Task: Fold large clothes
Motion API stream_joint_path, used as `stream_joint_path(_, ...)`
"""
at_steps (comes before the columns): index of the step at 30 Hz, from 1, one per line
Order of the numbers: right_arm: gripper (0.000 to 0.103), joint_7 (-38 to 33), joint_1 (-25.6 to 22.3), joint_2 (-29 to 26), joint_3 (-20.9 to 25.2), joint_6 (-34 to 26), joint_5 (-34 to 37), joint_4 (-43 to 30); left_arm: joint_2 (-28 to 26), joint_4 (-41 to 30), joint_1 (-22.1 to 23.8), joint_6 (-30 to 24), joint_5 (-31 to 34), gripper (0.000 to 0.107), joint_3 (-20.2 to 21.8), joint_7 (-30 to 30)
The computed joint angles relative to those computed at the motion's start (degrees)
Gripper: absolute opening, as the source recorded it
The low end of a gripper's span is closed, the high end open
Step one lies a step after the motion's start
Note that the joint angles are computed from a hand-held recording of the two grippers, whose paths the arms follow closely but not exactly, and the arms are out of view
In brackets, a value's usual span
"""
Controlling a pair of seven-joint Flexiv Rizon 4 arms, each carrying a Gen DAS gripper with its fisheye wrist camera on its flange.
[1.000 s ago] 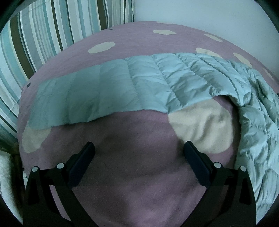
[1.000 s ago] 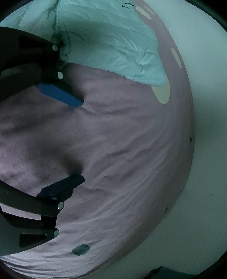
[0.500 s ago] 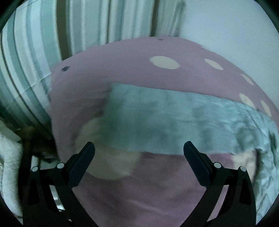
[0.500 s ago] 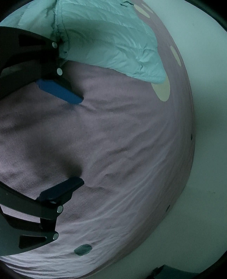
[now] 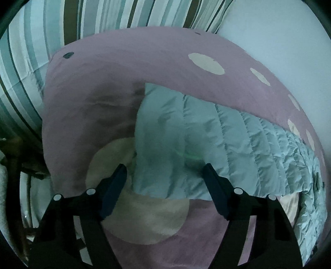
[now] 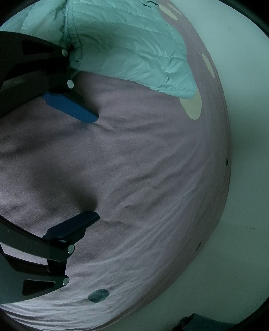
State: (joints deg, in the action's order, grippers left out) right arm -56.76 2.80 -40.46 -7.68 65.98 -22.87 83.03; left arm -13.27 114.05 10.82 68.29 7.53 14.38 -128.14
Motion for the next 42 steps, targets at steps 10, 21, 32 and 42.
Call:
stream_joint_path(10,0.087,0.2,-0.1,0.2,0.1,0.4,0.3,0.4,0.0,2.4,1.7,5.1,-7.2,0.008,-2.1,6.3)
stream_joint_path(21,0.087,-0.9,-1.1,-0.1,1.0,0.8,2.0,0.0,-1.2,-6.8,-4.1,6.0,-0.5,0.005,-3.1,3.9)
stream_joint_path(32,0.087,-2.8,-2.4,-0.6,2.2,1.2,4.1,-0.9,-15.8,-30.6,-14.6,-0.9,-5.5,0.005,-8.5,16.3)
stream_joint_path(42,0.087,-4.1,-3.0,-0.8,2.7,1.5,5.6,-1.2,-33.0,-59.6,-22.9,-17.1,-4.3,0.005,-10.4,22.2)
